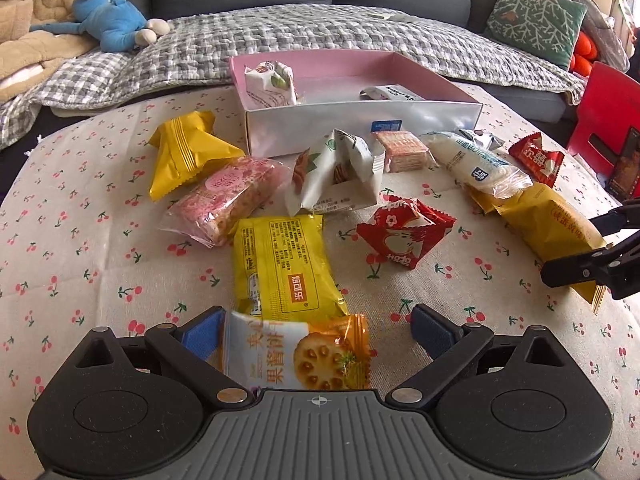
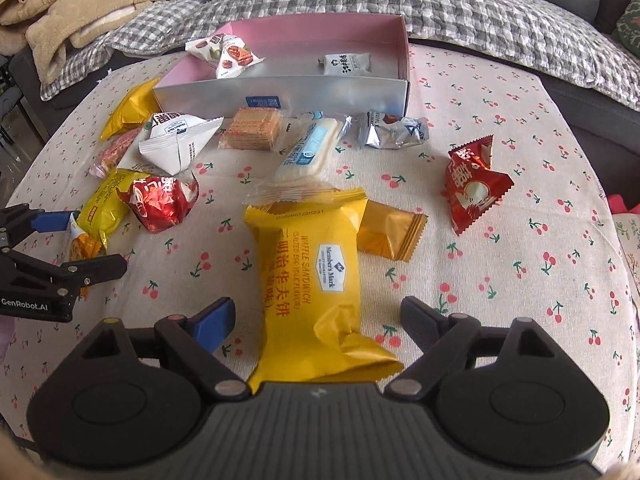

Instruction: Organize snacks

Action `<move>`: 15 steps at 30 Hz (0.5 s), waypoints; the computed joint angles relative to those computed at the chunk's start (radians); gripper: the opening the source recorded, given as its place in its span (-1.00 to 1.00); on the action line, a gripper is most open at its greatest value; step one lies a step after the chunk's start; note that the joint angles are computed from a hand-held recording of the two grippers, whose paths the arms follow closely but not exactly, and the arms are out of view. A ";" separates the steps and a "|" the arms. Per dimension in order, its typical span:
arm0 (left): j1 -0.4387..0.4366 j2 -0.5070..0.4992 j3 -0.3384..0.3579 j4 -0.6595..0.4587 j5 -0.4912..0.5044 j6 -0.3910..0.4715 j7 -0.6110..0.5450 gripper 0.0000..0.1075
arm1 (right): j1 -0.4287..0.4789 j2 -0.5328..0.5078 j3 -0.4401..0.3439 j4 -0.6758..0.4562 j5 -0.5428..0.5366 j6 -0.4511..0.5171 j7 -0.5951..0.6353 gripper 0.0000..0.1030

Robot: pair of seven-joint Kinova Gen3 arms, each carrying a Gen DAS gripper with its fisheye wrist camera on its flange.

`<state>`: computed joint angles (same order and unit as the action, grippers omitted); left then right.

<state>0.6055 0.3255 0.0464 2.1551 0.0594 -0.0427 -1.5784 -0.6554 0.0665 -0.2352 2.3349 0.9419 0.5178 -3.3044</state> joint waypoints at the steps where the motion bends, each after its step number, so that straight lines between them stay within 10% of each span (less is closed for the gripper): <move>1: 0.020 -0.001 -0.021 -0.003 0.005 0.006 0.000 0.81 | -0.004 0.002 -0.003 -0.002 0.002 0.008 0.003 0.52; 15: 0.090 -0.017 -0.098 -0.044 -0.041 0.106 0.048 0.07 | -0.020 0.003 -0.009 -0.023 -0.017 0.054 0.041 -0.25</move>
